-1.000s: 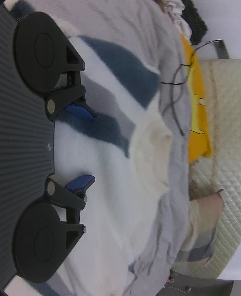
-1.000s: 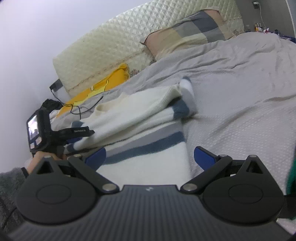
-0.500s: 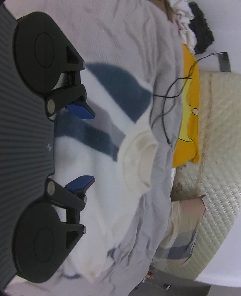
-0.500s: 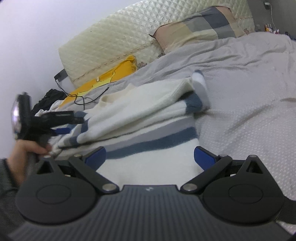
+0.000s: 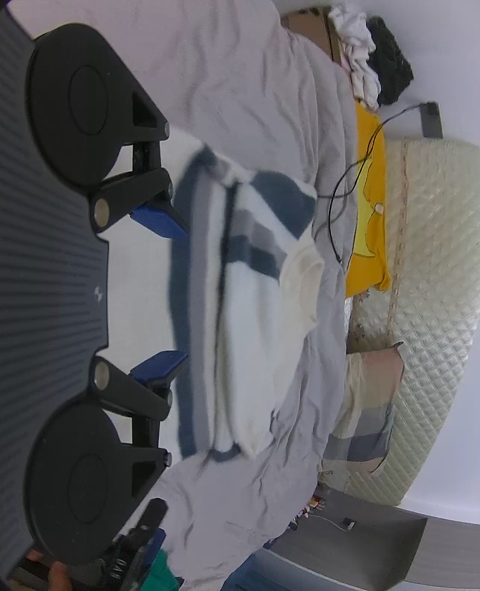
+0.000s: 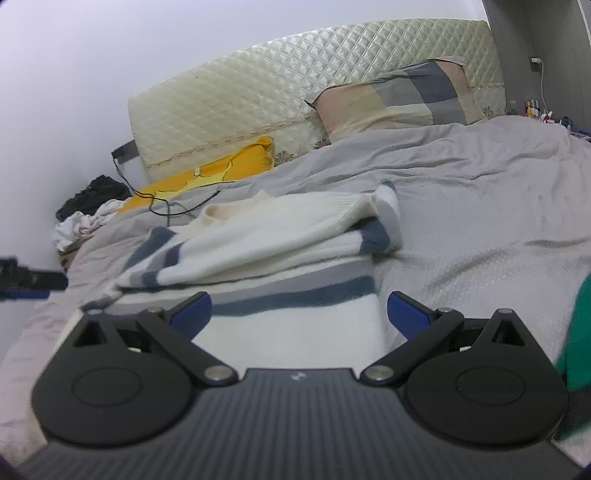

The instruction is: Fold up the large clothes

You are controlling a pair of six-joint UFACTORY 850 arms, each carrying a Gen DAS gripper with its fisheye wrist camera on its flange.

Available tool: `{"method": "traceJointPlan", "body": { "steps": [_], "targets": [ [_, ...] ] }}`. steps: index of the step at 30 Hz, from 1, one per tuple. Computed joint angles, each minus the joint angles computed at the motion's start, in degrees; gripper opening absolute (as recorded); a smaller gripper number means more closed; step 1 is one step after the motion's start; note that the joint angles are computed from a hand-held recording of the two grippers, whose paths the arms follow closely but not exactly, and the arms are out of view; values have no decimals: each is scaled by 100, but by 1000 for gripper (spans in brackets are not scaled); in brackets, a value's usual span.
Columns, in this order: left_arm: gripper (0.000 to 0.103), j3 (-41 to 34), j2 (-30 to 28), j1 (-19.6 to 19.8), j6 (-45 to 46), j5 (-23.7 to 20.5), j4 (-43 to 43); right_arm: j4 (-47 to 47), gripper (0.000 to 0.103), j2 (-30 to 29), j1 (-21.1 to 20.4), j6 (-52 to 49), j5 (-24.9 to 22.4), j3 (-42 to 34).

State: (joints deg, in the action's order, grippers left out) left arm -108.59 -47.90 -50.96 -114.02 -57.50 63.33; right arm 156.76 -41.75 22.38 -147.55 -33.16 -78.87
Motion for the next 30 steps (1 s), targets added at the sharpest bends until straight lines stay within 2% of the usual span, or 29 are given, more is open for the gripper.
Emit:
{"method": "traceJointPlan", "body": {
  "steps": [2, 4, 6, 9, 13, 15, 17, 21, 24, 30],
  "targets": [
    [72, 59, 32, -197, -187, -266, 0, -59, 103, 198, -13, 170, -184, 271],
    [72, 256, 135, -312, -485, -262, -13, -205, 103, 318, -45, 492, -325, 455],
    [72, 564, 291, -400, -929, -163, 19, -200, 103, 373, -28, 545, -190, 529],
    [72, 915, 449, -528, -1357, -250, 14, -461, 103, 410, -10, 814, 129, 547],
    [72, 1583, 817, -561, -2278, -192, -8, -1888, 103, 269, -104, 2590, 665, 298],
    [72, 1849, 986, -551, -2750, -380, -269, -2609, 103, 152, -135, 3504, 980, 134],
    [72, 2245, 1225, -527, -3368, -377, -363, -3229, 103, 54, -175, 4392, 1116, 30],
    [72, 3129, 1741, -407, -4622, 182, -382, -4086, 103, -203, -437, 6305, 451, -101],
    [72, 3468, 1879, -282, -5076, 704, -424, -4166, 103, -289, -481, 6773, 559, -146],
    [75, 3624, 1719, 36, -5279, 2121, -535, -4335, 103, -437, -541, 7314, 255, -239]
  ]
}}
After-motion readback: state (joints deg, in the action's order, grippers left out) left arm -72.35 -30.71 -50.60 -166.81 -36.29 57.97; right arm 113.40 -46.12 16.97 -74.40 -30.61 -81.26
